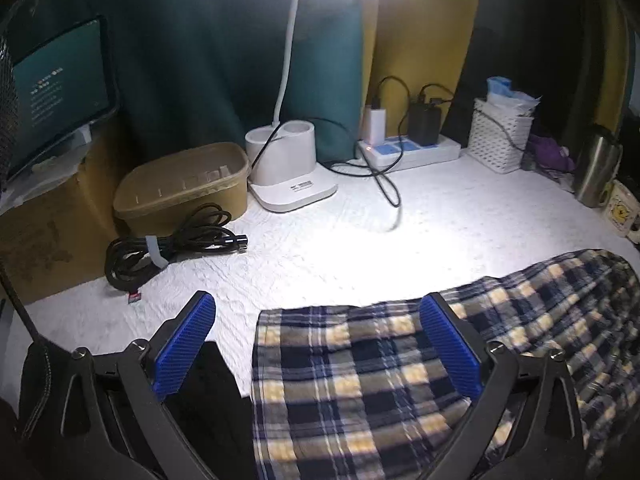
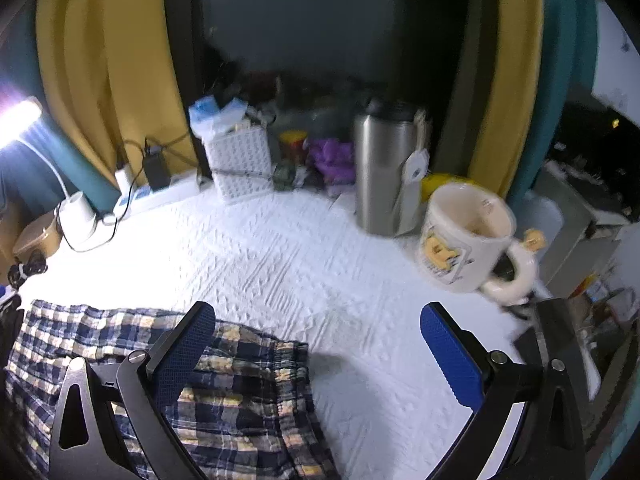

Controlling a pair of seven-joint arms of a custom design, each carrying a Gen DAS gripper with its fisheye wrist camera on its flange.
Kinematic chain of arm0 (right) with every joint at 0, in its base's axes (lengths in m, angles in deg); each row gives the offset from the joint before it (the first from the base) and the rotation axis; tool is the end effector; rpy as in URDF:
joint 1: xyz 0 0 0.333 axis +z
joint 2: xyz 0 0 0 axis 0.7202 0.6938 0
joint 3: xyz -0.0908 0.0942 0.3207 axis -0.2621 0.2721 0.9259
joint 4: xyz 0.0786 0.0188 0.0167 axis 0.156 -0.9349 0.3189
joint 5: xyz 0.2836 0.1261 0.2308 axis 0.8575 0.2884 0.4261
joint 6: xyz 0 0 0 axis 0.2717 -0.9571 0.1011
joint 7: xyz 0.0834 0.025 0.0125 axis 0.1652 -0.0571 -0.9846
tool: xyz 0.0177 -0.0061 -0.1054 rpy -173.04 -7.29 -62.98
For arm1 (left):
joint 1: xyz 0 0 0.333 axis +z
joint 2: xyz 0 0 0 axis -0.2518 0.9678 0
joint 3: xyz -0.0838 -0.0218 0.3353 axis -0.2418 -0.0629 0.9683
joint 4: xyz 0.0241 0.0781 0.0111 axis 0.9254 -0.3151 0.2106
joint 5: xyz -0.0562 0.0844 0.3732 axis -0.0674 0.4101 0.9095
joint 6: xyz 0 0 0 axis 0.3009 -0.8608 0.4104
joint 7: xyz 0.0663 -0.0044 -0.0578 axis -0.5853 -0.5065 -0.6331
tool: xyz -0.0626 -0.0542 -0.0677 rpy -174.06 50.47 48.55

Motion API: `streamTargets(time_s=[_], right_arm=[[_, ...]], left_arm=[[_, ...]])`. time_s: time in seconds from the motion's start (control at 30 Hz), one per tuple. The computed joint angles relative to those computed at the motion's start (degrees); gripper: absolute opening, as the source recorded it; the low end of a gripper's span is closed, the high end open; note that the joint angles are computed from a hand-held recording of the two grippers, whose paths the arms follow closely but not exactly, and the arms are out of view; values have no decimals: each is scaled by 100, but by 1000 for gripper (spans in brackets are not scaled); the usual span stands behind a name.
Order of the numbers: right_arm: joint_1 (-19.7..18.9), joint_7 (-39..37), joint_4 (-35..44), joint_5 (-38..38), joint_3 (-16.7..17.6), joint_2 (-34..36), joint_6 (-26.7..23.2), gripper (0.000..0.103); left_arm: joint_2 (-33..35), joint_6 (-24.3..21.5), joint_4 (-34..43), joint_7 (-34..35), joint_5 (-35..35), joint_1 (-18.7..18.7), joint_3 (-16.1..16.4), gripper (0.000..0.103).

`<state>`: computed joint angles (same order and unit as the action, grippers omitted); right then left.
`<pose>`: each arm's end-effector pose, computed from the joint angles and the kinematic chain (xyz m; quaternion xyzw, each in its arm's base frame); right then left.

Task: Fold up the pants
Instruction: 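Close the right gripper on the plaid pants edge while the left gripper grasps beside it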

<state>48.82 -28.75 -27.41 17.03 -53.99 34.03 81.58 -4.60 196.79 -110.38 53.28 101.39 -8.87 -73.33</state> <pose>0.6615 0.0525 0.5401 -0.7681 0.5151 -0.1935 0.3274 0.4473 -0.1164 0.5066 -0.7560 0.5123 -0.2250 0.3397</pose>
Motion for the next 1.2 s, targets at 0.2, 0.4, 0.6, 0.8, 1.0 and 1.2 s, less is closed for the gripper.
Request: streamTargets(time_s=[0.2,0.4,0.6,0.8,1.0,1.2], right_arm=[[-103,195,671,-133,34,666,-1123,87],[-150,-95,656,-113,137,763,-1508,75],[-101,-409,505,16,162,676,-1277,27],[-147,-559,562,267,189,736,-837,26],[-100,-420,870,106,204,900,-295,26],[-129,-143,1402,-176,226,1182,-92,26]], left_arm=[[438,189,79,741,-650,-158,367,87],[676,227,103,1696,-1715,-338,599,86],[862,-36,282,2107,-1946,-402,511,78],[869,28,340,2113,-1773,-451,422,10],[1150,163,697,1865,-1506,-474,399,6],[1481,198,1290,1682,-1123,-580,503,6]])
